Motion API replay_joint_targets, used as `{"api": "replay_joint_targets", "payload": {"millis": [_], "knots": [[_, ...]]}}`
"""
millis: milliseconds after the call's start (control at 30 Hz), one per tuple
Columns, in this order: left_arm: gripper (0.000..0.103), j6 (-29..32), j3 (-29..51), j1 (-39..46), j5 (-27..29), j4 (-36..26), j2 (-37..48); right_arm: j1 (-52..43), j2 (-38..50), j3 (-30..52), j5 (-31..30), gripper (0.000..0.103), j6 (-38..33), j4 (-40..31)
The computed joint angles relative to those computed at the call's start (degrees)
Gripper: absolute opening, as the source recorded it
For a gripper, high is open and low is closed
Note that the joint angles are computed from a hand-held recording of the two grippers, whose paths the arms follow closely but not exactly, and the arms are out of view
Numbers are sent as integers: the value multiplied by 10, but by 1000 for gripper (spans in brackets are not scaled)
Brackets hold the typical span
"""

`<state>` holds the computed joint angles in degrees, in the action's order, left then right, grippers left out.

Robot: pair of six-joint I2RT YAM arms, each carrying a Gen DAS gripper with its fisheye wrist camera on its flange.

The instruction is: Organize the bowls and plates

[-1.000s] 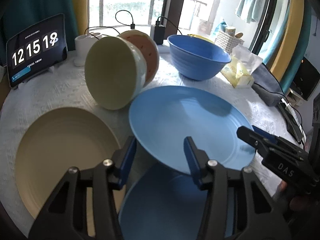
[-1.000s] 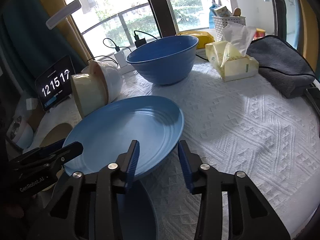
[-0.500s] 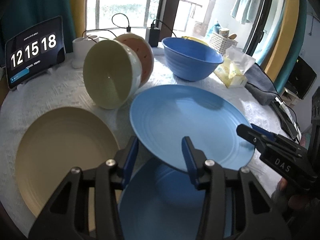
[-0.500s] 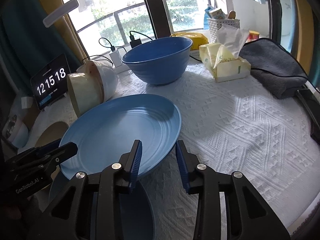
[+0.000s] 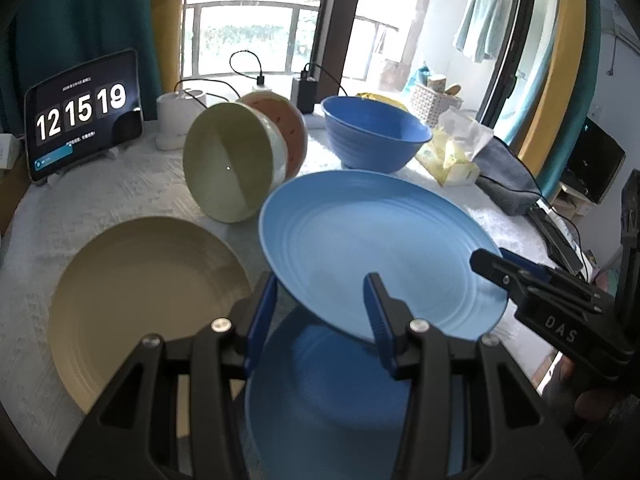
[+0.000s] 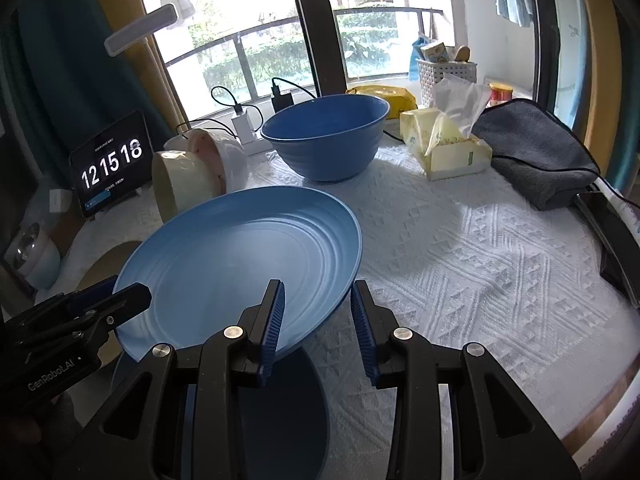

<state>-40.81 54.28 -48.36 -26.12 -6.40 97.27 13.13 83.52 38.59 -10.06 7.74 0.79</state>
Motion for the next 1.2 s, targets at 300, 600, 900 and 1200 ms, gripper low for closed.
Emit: {"api": "replay_joint_targets", "payload": {"millis": [300, 600, 900, 1200], "knots": [[46, -17, -48, -27, -25, 2, -56, 27, -67, -31, 27, 37, 11, -17], [46, -34, -88, -57, -52, -5, -107, 63, -136, -62, 59, 37, 26, -39], [46, -53, -109, -94, -86, -24, -135, 93, -183, -87, 85, 37, 41, -57], [46, -81, -125, -128, -107, -50, -154, 124, -231, -112, 112, 37, 53, -85]]}}
